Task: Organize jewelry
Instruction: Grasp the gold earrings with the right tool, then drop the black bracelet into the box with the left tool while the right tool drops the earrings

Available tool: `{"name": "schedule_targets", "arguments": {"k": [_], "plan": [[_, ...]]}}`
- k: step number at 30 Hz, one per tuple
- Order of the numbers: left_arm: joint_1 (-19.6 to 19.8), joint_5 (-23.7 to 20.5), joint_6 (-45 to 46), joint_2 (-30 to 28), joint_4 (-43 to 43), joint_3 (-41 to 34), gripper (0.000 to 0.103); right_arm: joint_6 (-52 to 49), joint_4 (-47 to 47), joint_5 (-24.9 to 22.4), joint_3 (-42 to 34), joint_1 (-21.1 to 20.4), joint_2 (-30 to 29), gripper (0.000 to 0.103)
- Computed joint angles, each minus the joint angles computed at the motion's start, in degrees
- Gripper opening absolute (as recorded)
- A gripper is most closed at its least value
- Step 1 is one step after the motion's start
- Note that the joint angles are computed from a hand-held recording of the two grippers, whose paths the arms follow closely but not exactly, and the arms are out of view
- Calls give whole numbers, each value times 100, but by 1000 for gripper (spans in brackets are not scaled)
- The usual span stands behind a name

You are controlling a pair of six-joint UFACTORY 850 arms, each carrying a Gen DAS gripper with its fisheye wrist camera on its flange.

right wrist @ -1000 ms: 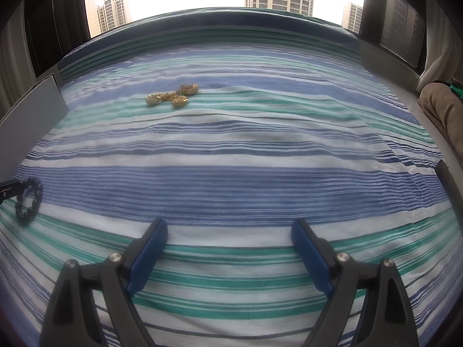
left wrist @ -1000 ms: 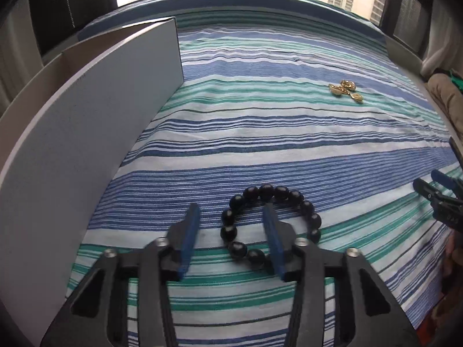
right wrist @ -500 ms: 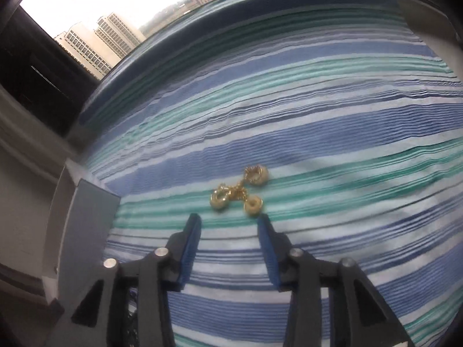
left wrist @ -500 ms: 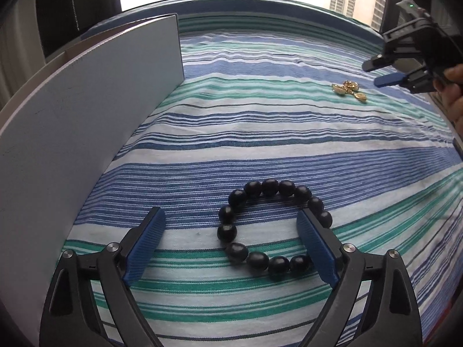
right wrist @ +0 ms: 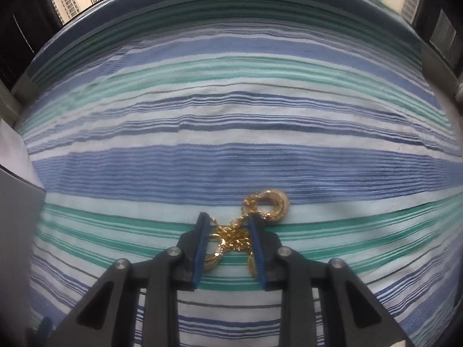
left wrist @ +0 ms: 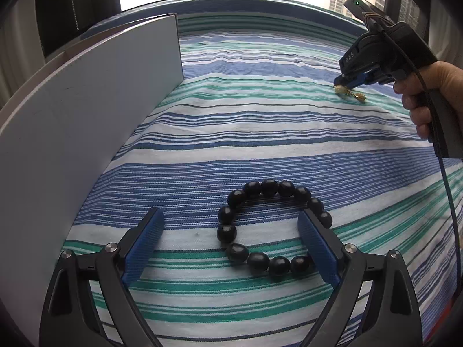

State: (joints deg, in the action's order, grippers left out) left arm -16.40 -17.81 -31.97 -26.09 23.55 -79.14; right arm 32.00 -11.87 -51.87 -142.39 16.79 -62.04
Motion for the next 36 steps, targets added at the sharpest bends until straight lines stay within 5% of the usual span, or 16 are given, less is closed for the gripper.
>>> {"name": "schedule_targets", "arguments": {"k": [1, 4, 9, 20, 23, 26, 28, 31, 36], "plan": [[-1, 0, -4, 0, 3, 0, 94, 141, -48, 124, 225, -7, 124, 5], [-3, -1, -10, 0, 8, 0, 94, 235, 402, 1154, 1532, -140, 897, 4], [-11, -7, 2, -17, 2, -15, 95, -730, 1189, 2188, 3130, -246, 2138, 3], [30, -211, 849, -23, -776, -96, 93, -3669, 3813, 2840, 5370, -303, 4128, 3], [98, -331, 1621, 72, -1561, -59, 80, -4431, 4631, 3012, 5955, -294, 4504, 3], [129, -443, 1842, 129, -1813, -51, 47, -4908, 5067, 3213, 6469, -261, 4790, 4], [106, -466, 1644, 147, -1539, -34, 12, -5285, 5518, 3275, 6728, -239, 4876, 4], [142, -522, 1776, 175, -1796, -34, 10, -5831, 6231, 3281, 7045, -230, 4974, 4], [347, -294, 3177, 711, -3589, 243, 10, -6152, 6554, 3351, 7313, -190, 5165, 4]]}}
